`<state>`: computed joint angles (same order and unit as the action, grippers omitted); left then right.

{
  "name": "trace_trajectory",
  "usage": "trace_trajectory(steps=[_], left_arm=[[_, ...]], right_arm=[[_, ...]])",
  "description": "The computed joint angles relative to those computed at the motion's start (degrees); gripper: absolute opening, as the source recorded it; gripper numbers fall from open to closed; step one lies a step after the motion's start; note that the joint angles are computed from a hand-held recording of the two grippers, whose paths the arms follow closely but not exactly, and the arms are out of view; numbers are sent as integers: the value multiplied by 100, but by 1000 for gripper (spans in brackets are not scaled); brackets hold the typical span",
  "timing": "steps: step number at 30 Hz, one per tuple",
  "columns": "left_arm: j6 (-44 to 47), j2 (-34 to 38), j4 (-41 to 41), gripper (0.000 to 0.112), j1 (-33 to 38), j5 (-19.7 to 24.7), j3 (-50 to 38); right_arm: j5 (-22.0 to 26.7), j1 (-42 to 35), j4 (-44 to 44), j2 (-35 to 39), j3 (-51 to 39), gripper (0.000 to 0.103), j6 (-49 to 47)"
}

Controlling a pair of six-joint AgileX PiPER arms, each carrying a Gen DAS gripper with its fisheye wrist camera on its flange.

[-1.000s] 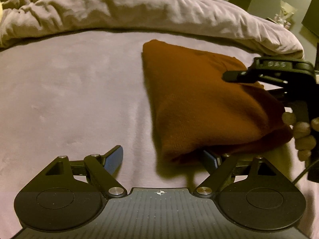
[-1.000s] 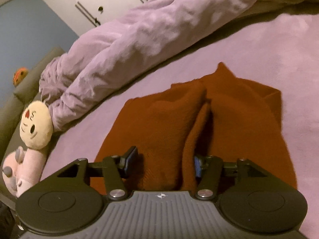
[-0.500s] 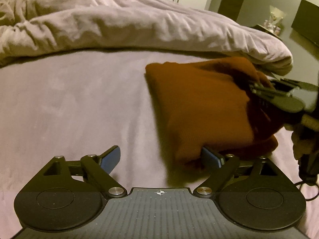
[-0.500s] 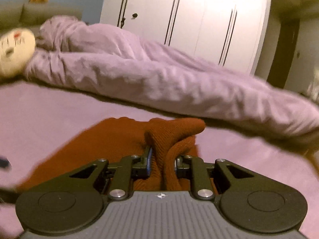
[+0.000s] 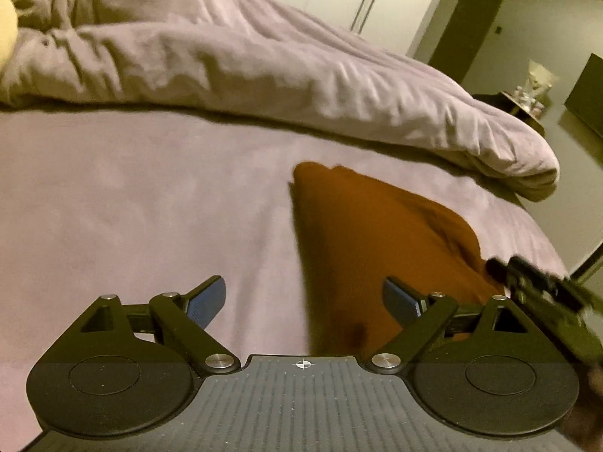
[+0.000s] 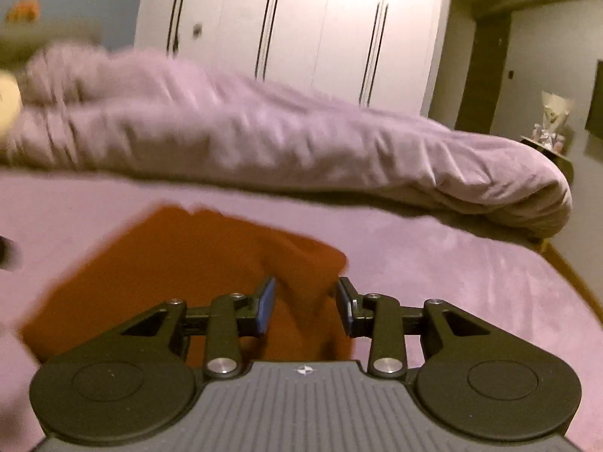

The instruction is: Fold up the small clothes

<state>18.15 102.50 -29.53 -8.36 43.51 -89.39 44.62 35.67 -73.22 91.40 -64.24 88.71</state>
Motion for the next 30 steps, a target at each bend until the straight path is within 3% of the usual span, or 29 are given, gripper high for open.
trace_trajectory(steps=[2,4,7,10,11,13,16,19,21,23,27,30], left_arm=[[-202,169,154,94,-169,41,-77],[-156,293,256,94,-332,74,-41],[-103,482,345,94,-445,291,7],[216,425,274,98,-538,-251,497],[209,427,252,98,-529,-235,483],[181,471,117,98,-407,76,300],[283,434,-278,98,-92,569,63],[295,387,-425,97,37,572,-133],[203,542,-474,97,130,642,-427],[-70,861,-470,97,173,930,-897],[-345,1593,-769,97,226,1548,-1809],[-605,2145,-895,97,164,1917,-2491]], right_arm=[[-245,142,38,-146,186,32,81],[-402,160,317,-86,244,21,-333],[-422,77,619,96,265,13,-760],[-466,46,241,231,514,12,-658],[-455,65,29,279,570,12,-508],[-491,53,-54,245,650,12,-369],[-783,-127,512,-44,609,12,-582],[-1198,-405,992,-424,693,12,-684],[-1245,-527,1060,-640,780,22,-520],[-1086,-721,1510,-598,576,46,-921],[-2026,-1724,3750,-511,461,48,-2800],[-2691,-2417,5468,-244,435,60,-4110]])
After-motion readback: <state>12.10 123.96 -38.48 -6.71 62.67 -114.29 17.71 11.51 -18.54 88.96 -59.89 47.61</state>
